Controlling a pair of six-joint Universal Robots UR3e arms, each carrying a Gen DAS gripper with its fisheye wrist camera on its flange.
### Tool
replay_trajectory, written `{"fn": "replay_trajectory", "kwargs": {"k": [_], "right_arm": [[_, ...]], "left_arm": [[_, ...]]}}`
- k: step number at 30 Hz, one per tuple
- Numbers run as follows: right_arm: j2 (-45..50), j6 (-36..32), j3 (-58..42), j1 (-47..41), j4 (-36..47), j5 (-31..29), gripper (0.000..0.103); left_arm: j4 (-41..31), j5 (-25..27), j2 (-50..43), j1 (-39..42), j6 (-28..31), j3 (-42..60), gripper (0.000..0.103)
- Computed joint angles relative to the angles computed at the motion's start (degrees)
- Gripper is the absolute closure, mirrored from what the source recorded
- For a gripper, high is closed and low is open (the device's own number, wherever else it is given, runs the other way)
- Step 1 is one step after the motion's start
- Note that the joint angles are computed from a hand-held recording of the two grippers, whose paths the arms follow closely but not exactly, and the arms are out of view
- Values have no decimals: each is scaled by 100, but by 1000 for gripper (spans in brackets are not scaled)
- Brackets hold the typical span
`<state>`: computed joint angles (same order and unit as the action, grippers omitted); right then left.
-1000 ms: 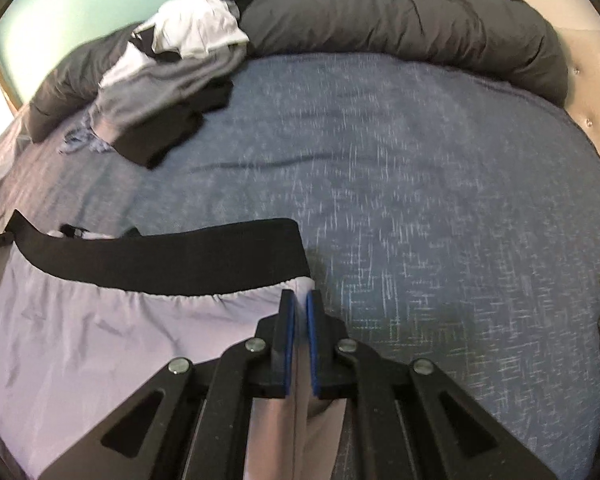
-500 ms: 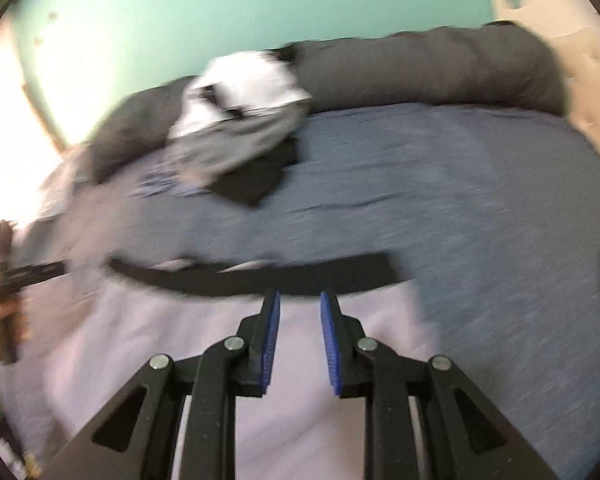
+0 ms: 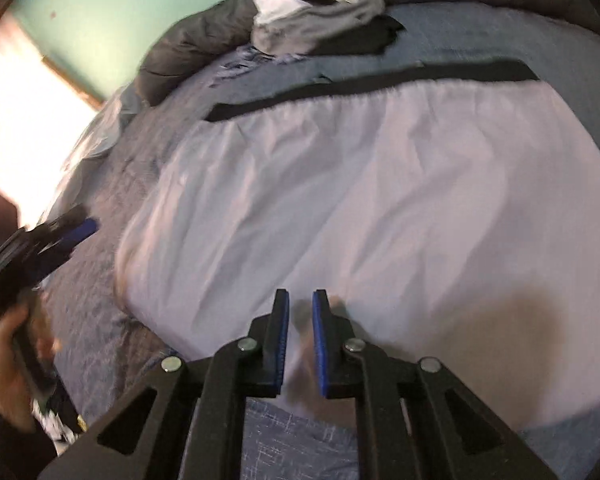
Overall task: Fold clothes
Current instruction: 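Press the folded jacket flat with the right tool and withdraw the left tool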
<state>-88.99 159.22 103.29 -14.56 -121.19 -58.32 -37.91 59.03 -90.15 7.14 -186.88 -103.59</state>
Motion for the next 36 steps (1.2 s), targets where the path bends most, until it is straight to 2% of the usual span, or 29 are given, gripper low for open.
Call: {"fn": "replay_trajectory", "kwargs": {"k": [4,8,13,17,23,26,33,36], "right_arm": [[275,536,273,313,-610,-479,94],[520,650,418,431,-1067,-638,97],[-157,647,594,-10,-610,-214,97],[-681,362,996,-179,-431,-161,97],[-579,500,1326,-126,-845,-331,97],[-516,527,1123,22,-881,-423,97],[495,798,108,512,-1020,-901,97],[1122,909,-795,782,-805,-1195,97]], "left_arm": [[276,-111,479,27,-34,-733,50],[514,-232,597,44,-20,-1101,49],[631,-288,735,188,68,-1377,49],[670,-393,881,478,76,-1576,49],[628,-635,1044,887,147,-1840,46],[602,-705,1106,1034,189,-1914,45],[644,-978,1073,1123,107,-1981,42],[656,-893,1048,1027,97,-1909,42]]}}
